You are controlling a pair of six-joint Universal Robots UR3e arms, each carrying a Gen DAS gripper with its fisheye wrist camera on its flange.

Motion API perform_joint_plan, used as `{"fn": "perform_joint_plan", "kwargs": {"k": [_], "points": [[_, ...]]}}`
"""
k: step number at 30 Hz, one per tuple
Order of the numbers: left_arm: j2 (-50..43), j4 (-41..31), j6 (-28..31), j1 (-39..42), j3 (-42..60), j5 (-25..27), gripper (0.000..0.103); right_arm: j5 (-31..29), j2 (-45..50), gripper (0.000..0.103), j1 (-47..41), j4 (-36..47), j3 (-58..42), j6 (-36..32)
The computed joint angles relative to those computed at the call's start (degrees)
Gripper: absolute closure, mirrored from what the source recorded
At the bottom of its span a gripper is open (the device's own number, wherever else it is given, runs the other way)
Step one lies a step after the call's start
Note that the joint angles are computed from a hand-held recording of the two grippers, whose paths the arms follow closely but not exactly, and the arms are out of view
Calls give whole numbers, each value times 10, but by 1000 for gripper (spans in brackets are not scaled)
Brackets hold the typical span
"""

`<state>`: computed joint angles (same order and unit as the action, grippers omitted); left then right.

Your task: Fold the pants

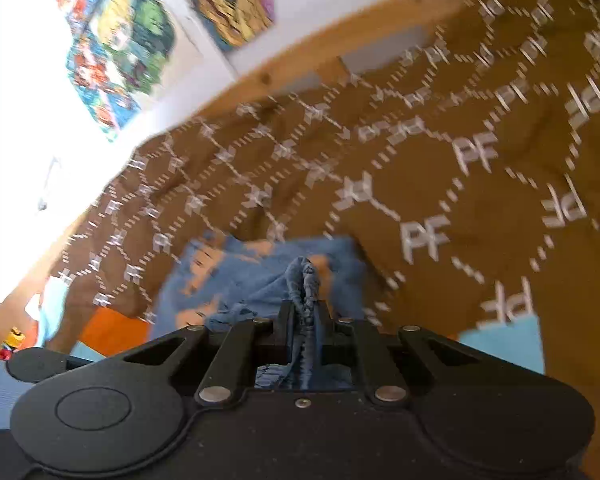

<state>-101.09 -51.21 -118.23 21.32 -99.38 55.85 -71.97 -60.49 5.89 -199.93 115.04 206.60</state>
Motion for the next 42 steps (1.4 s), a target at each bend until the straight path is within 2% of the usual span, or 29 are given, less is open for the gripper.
{"fn": "perform_joint_plan", "kwargs": {"k": [2,4,5,6,7,8,11,12,13,15,17,19,21,23,26,30,31,33,36,39,42], "points": [[-1,12,8,0,-10,0,95,-1,5,93,0,0,-1,-1],[3,8,6,6,-11,-7,87,-3,7,92,1,3,-4,-5],[9,7,2,11,-14,-10,74,-10,6,90,4,8,-6,-8],[15,6,-4,16,-16,-11,57,-19,4,83,8,13,-8,-8],[24,14,-14,23,-24,-13,48,-33,1,77,14,15,-7,-8],[33,30,-27,31,-34,-17,35,-47,-2,74,19,12,-3,-10],[56,103,-88,57,-71,-14,15,-105,-17,54,44,2,11,-23],[54,140,-124,62,-78,-4,9,-129,-19,40,55,2,9,-28],[47,174,-157,64,-81,10,8,-170,-19,26,75,-1,6,-33],[25,253,-215,56,-86,62,5,-249,-6,12,116,-5,-13,-45],[-14,308,-253,31,-67,152,5,-293,15,8,149,-10,-39,-79],[-35,318,-254,26,-61,189,5,-326,39,2,179,9,-79,-123],[-37,314,-240,33,-69,194,5,-354,56,2,201,65,-119,-159],[-31,335,-216,37,-97,202,5,-381,53,2,211,155,-145,-162],[-17,352,-201,51,-129,200,2,-350,22,1,192,176,-108,-132],[-9,275,-200,64,-94,189,0,-317,-11,1,176,200,-84,-130],[0,246,-196,70,-84,184,1,-315,-20,1,176,192,-75,-132],[9,217,-188,83,-66,158,1,-318,-28,1,181,121,-42,-148],[0,253,-184,89,-44,99,1,-366,0,1,193,55,-52,-151],[-60,278,-190,52,34,80,0,-403,46,1,194,49,-108,-136],[-142,289,-189,1,124,105,0,-427,95,1,187,78,-185,-136]]}}
